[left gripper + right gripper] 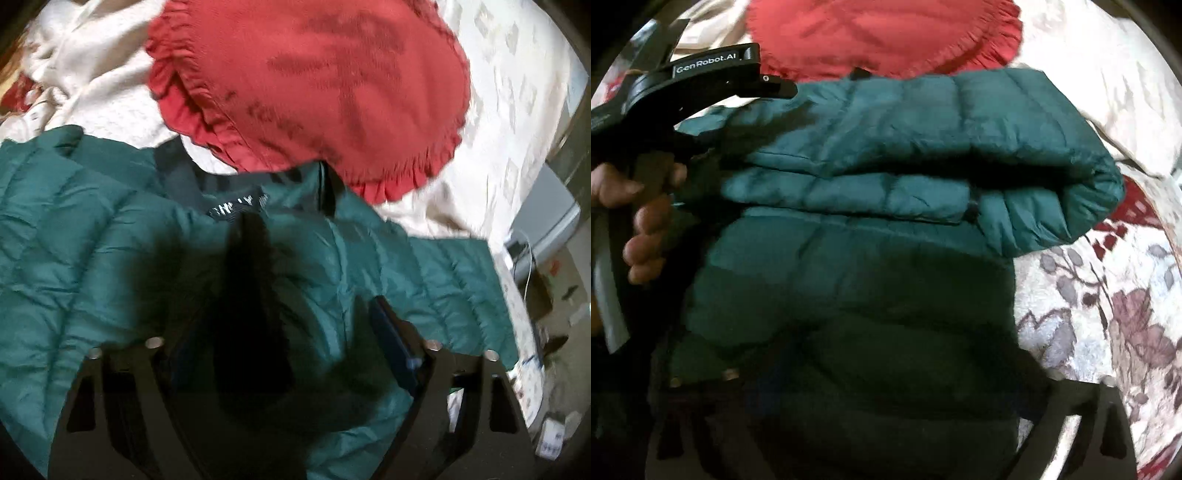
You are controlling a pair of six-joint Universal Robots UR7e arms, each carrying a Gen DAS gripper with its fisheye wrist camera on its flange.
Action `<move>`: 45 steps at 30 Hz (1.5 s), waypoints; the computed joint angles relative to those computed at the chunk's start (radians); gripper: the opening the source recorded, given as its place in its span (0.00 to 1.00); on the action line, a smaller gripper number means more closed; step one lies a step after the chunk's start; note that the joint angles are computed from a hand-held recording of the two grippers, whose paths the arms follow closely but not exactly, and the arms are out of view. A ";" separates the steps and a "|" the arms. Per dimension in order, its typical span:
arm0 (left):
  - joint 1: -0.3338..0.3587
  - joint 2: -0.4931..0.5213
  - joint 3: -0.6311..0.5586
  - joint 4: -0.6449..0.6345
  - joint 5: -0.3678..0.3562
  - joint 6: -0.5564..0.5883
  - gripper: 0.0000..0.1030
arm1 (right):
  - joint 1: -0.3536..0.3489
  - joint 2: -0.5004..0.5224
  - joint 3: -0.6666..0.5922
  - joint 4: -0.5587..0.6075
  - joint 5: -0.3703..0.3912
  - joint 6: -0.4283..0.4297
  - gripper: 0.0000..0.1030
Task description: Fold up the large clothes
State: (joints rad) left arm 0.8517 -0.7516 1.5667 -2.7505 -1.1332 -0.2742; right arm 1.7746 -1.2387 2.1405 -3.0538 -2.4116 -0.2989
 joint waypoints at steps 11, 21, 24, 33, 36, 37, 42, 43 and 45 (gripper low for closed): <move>-0.021 -0.142 0.122 -0.110 0.061 -0.050 0.16 | -0.044 0.009 0.009 -0.079 0.081 0.004 1.00; 0.017 -0.236 0.153 0.092 0.424 -0.304 0.27 | -0.086 -0.014 -0.015 -0.045 0.162 0.020 1.00; -0.012 -0.230 0.158 0.120 0.532 -0.330 0.45 | -0.098 -0.034 -0.010 -0.021 0.190 0.034 1.00; -0.137 -0.128 0.195 -0.513 0.715 0.247 0.61 | -0.094 -0.177 0.088 -0.155 0.310 0.127 0.98; -0.095 -0.093 0.145 -0.292 0.593 0.219 0.61 | -0.069 -0.165 0.064 -0.285 0.288 0.075 0.80; -0.084 -0.083 0.123 -0.187 0.608 0.159 0.59 | -0.069 -0.160 0.045 -0.276 0.304 0.060 0.70; -0.033 -0.069 0.056 0.210 0.658 -0.066 0.59 | -0.069 -0.055 -0.104 -0.179 0.308 -0.026 0.55; -0.031 -0.072 0.064 0.214 0.653 -0.066 0.59 | -0.083 -0.031 -0.123 -0.169 0.333 -0.060 0.55; -0.026 -0.073 0.070 0.214 0.637 -0.056 0.59 | -0.104 0.024 -0.156 -0.164 0.308 -0.137 0.55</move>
